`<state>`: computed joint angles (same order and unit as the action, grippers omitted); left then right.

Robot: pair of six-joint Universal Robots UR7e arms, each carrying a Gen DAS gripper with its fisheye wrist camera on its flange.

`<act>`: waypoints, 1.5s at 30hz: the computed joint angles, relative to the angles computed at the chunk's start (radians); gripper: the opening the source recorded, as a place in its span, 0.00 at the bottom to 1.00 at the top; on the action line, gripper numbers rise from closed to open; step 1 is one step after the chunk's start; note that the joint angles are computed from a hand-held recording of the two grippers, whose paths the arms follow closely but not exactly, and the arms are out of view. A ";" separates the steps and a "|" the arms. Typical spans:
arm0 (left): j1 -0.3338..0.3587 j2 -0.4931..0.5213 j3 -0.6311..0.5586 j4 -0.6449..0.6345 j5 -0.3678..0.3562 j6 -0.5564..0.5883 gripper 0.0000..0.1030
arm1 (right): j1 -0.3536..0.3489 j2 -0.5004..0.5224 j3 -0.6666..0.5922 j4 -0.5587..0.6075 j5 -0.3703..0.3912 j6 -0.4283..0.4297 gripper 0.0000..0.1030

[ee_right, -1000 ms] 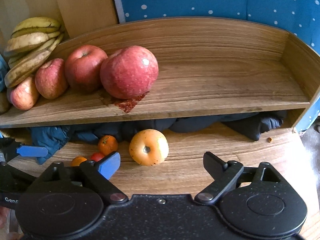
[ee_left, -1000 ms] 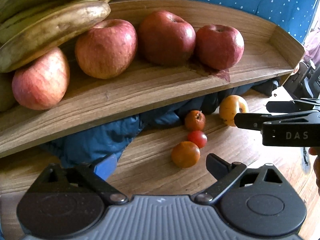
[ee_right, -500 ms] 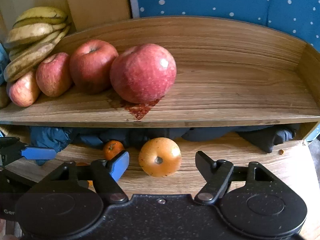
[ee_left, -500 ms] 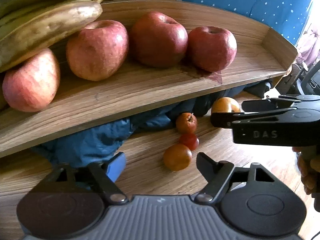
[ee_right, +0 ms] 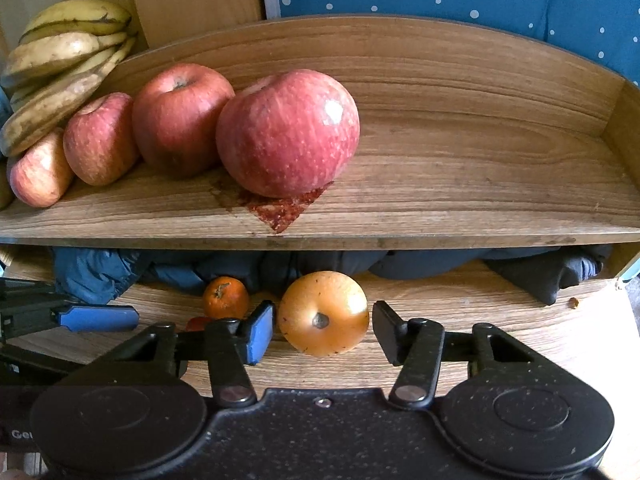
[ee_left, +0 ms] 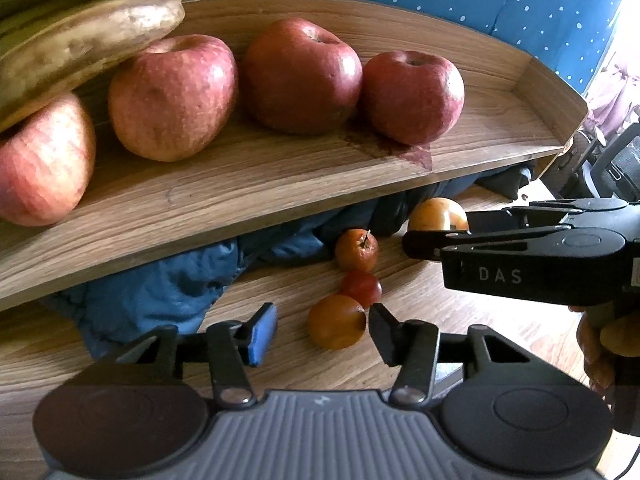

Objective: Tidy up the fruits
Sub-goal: 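Close right tool on orange apple while left tool grasps small orange tomato, then carry apple with right tool over steel tray while left tool carries orange tomato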

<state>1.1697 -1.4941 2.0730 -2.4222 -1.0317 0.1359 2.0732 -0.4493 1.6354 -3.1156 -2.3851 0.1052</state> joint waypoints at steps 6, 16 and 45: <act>0.005 0.013 -0.008 0.011 -0.018 -0.004 0.41 | -0.007 -0.001 0.007 -0.011 0.005 -0.008 0.50; 0.002 0.012 0.006 0.004 -0.030 -0.038 0.34 | -0.009 -0.012 0.032 -0.030 0.031 0.003 0.49; -0.052 -0.035 0.038 0.013 0.007 -0.090 0.33 | 0.035 -0.071 0.153 -0.113 0.073 0.037 0.49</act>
<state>1.1177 -1.5296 2.1113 -2.4090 -1.0251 0.0462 2.1083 -0.5200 1.7880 -3.2291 -2.3116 0.1423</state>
